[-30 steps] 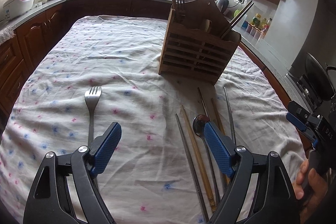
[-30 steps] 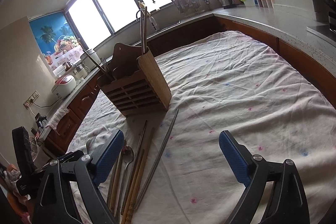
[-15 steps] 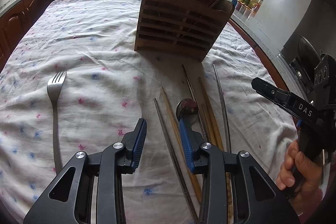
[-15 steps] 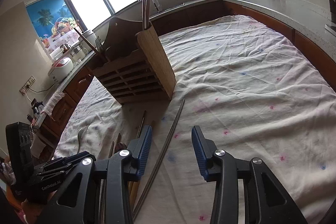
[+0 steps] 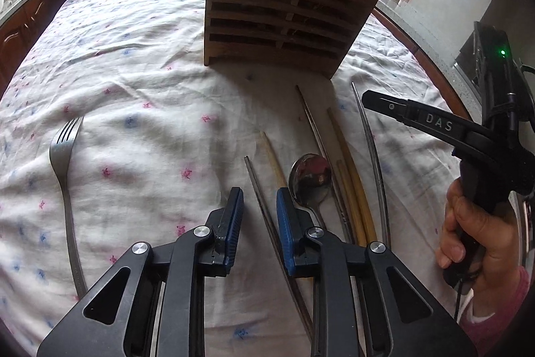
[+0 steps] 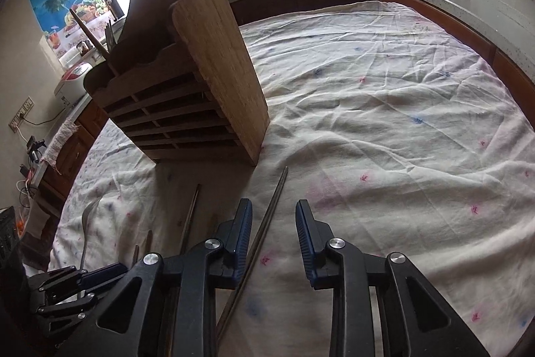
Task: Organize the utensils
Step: 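Grasp a wooden chopstick with the left tool while the right tool grasps a metal chopstick, then lift both chopsticks and carry them up over the wooden holder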
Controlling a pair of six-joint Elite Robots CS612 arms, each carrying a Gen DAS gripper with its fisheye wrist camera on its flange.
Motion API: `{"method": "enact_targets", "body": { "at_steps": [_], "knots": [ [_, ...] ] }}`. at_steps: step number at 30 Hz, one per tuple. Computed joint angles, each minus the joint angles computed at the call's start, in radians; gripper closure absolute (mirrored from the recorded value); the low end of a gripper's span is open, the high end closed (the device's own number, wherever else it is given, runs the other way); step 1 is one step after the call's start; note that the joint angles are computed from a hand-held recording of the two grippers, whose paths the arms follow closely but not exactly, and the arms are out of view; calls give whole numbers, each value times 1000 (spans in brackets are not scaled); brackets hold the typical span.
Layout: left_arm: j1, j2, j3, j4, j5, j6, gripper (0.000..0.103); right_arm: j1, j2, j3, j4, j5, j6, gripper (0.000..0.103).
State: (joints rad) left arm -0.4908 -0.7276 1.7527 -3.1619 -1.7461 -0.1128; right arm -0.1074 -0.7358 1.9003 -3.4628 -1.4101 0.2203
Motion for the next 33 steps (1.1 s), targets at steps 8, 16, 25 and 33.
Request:
{"method": "enact_targets", "body": {
  "at_steps": [8, 16, 25, 33],
  "knots": [
    [-27, 0, -5, 10, 94, 44, 94, 49, 22, -59, 77, -152, -114, 89],
    [-26, 3, -9, 7, 95, 41, 99, 26, 13, -38, 62, -53, -76, 98],
    [-2, -36, 44, -69, 31, 17, 99, -10, -46, 66, -73, 76, -23, 98],
    [20, -93, 113, -194, -15, -15, 99, -21, -104, 150, -209, 106, 15, 98]
  ]
}}
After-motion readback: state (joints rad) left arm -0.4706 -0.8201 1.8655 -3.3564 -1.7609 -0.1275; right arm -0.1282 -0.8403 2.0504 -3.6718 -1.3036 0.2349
